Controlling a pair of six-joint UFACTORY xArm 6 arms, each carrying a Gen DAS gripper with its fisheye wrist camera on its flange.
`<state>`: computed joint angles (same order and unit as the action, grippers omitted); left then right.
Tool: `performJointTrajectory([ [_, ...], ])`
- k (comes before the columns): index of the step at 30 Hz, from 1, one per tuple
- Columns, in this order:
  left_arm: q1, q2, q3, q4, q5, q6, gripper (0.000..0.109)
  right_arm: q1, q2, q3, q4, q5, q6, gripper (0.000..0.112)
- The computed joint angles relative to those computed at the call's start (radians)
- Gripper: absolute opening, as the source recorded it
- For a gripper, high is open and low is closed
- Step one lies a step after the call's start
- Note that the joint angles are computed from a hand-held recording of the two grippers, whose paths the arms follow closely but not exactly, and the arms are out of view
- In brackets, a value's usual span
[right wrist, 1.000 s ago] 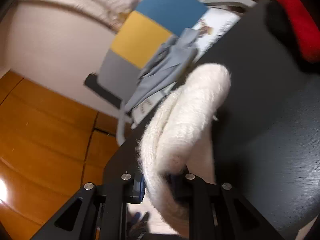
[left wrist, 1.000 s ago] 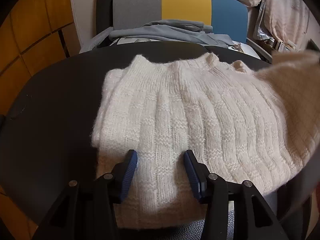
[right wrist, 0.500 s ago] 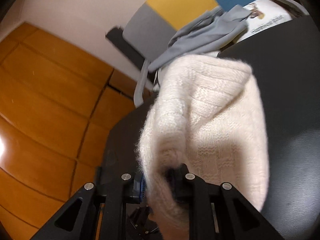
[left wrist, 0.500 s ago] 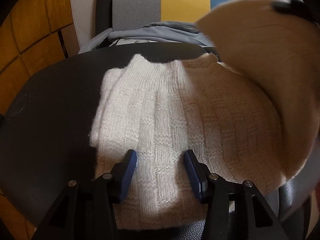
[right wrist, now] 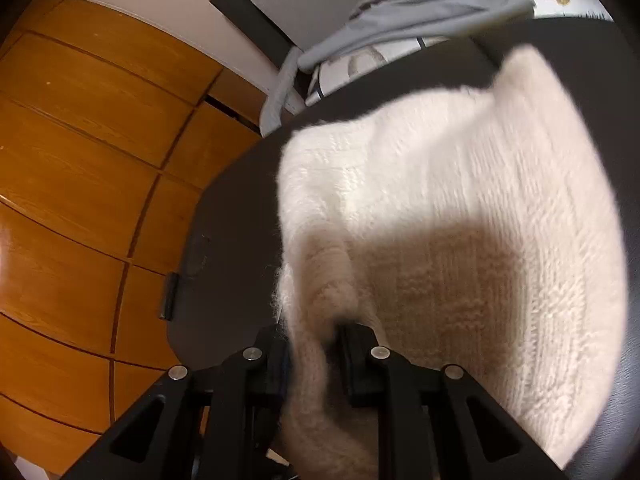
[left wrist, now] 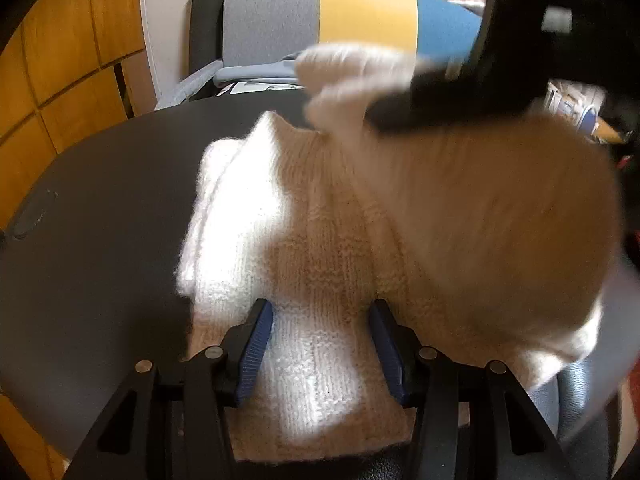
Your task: Fold clothes
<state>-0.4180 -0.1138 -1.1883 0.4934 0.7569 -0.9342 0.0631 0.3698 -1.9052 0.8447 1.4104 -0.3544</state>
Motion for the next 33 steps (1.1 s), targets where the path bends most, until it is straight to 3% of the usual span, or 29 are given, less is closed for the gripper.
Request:
performJointTrajectory([
  [1, 0.014, -0.028, 0.034, -0.032, -0.041, -0.003, 0.052, 0.003, 0.005, 0.002, -0.003, 0.0, -0.002, 0.021],
  [3, 0.047, -0.101, 0.121, -0.12, -0.141, -0.003, 0.052, -0.004, -0.009, 0.033, 0.034, -0.005, -0.033, 0.032],
  [6, 0.079, -0.188, 0.215, -0.234, -0.222, 0.034, 0.052, -0.03, -0.032, 0.056, 0.113, 0.028, -0.083, 0.035],
  [9, 0.087, -0.241, 0.257, -0.254, -0.263, 0.055, 0.053, -0.095, -0.128, 0.188, 0.266, 0.042, -0.199, 0.038],
  [12, 0.09, -0.272, 0.286, -0.311, -0.334, 0.094, 0.059, -0.178, -0.246, 0.356, 0.35, -0.01, -0.283, 0.038],
  [17, 0.091, -0.273, 0.276, -0.709, -0.469, 0.351, 0.072, -0.243, -0.36, 0.506, 0.193, -0.115, -0.343, 0.039],
  [18, 0.091, -0.257, 0.244, -0.732, -0.452, 0.376, 0.083, -0.249, -0.381, 0.532, 0.163, -0.126, -0.378, 0.04],
  [19, 0.093, -0.232, 0.201, -0.753, -0.418, 0.407, 0.087, -0.252, -0.393, 0.548, 0.156, -0.114, -0.412, 0.04],
  [22, 0.102, -0.121, 0.034, -0.779, -0.292, 0.48, 0.087, -0.237, -0.418, 0.579, 0.138, -0.06, -0.513, 0.038],
  [27, 0.083, 0.077, -0.244, -0.583, -0.089, 0.37, 0.087, -0.128, -0.465, 0.647, 0.027, -0.188, -0.583, 0.038],
  [29, 0.078, 0.162, -0.362, -0.509, 0.034, 0.331, 0.054, -0.092, -0.465, 0.662, -0.008, -0.257, -0.563, 0.038],
  [30, 0.083, 0.175, -0.374, -0.53, 0.042, 0.343, 0.014, -0.082, -0.461, 0.666, -0.029, -0.283, -0.542, 0.037],
  [33, 0.112, 0.155, -0.349, -0.655, -0.008, 0.403, 0.012, -0.076, -0.45, 0.677, -0.084, -0.34, -0.469, 0.031],
])
